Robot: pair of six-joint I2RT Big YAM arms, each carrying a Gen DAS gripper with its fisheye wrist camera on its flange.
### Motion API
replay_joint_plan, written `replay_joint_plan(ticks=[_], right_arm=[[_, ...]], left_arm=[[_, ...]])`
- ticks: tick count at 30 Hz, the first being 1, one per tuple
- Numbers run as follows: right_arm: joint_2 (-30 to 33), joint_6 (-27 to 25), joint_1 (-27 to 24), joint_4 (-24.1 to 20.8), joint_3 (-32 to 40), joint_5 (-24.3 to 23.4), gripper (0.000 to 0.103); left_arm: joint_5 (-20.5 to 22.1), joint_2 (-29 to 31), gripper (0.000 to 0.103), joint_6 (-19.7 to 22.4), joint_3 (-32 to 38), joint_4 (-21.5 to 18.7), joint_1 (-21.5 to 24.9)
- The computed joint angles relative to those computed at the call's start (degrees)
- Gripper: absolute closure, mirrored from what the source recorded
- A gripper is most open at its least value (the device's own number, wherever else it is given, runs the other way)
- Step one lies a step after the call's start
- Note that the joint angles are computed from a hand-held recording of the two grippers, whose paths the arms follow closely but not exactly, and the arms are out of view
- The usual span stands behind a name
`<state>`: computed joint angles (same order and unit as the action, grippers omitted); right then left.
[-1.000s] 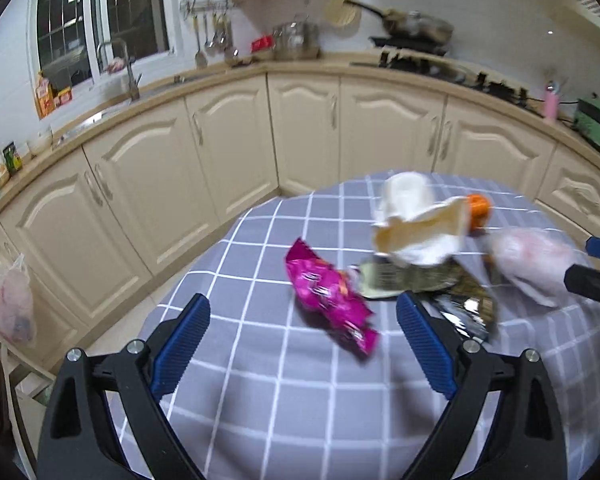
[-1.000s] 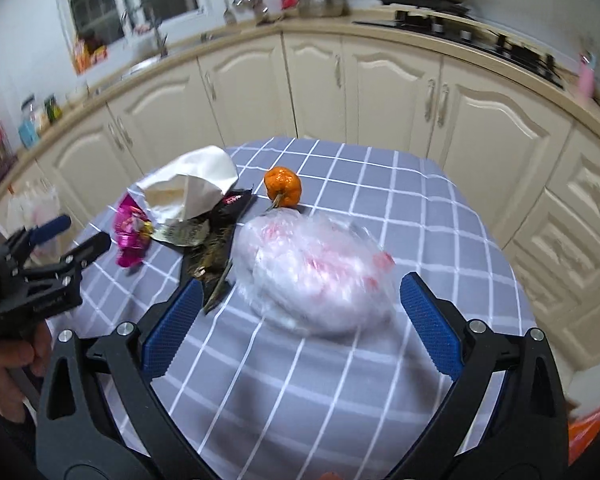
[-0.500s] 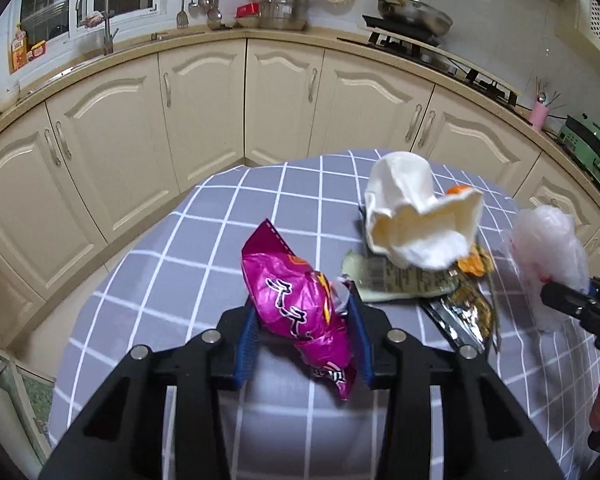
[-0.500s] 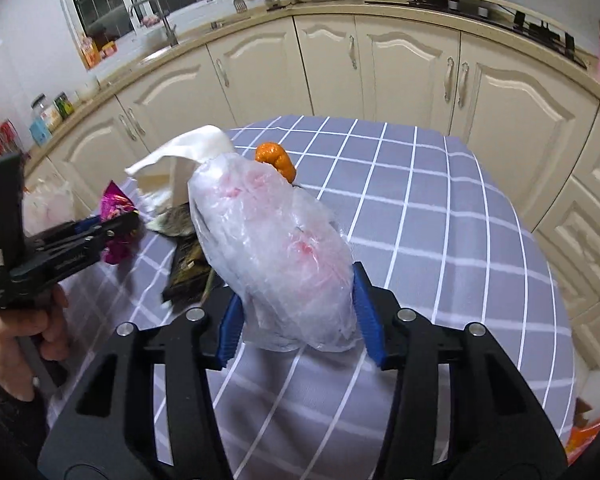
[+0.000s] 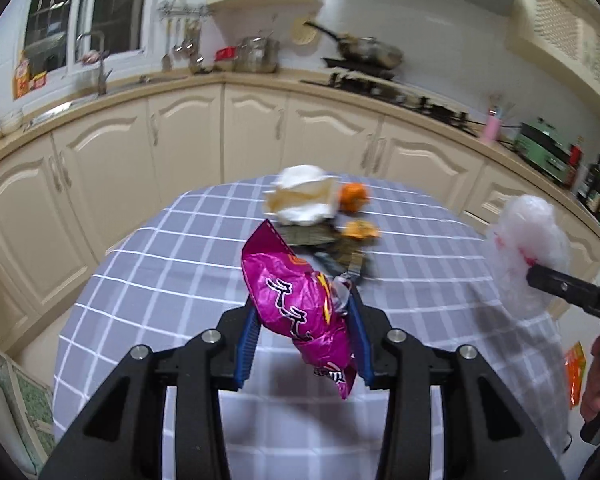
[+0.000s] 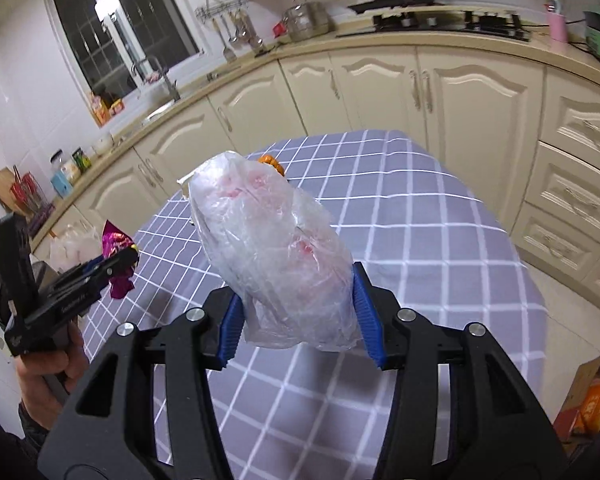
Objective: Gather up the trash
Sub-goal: 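Carry the pink wrapper and clear bag to the blue bin and release both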
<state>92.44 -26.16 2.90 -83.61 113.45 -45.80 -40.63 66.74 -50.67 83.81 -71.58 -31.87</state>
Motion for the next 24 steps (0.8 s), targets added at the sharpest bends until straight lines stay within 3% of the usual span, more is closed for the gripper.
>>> replay_joint_plan(ticks=[7, 11, 15, 19, 24], right_arm=[[-2.39, -1.55, -8.12, -1.39, -0.99, -5.24, 0.054], [-2.56, -2.20, -14.64, -1.76, -1.11, -6.70, 0.054], [-0.64, -2.29, -23.05, -2.03, -0.37, -5.87, 0.054], [2.42, -1.64, -29.92, -1.81, -0.14, -2.07, 0.054], [6.43, -1.48, -35.45, -1.12, -0.95, 2.99, 0.054]], left_arm=[[-2.97, 6.54, 0.064, 0.74, 8.46, -1.20, -8.96], [-2.38, 12.00, 0.064, 4.90, 14.41, 0.63, -12.81], [0.77, 19.74, 0.064, 10.35, 22.18, 3.36, -16.08], [5.16, 28.28, 0.064, 15.67, 30.80, 5.16, -18.34], [11.47, 40.93, 0.064, 20.85, 44.39, 3.29, -20.77]])
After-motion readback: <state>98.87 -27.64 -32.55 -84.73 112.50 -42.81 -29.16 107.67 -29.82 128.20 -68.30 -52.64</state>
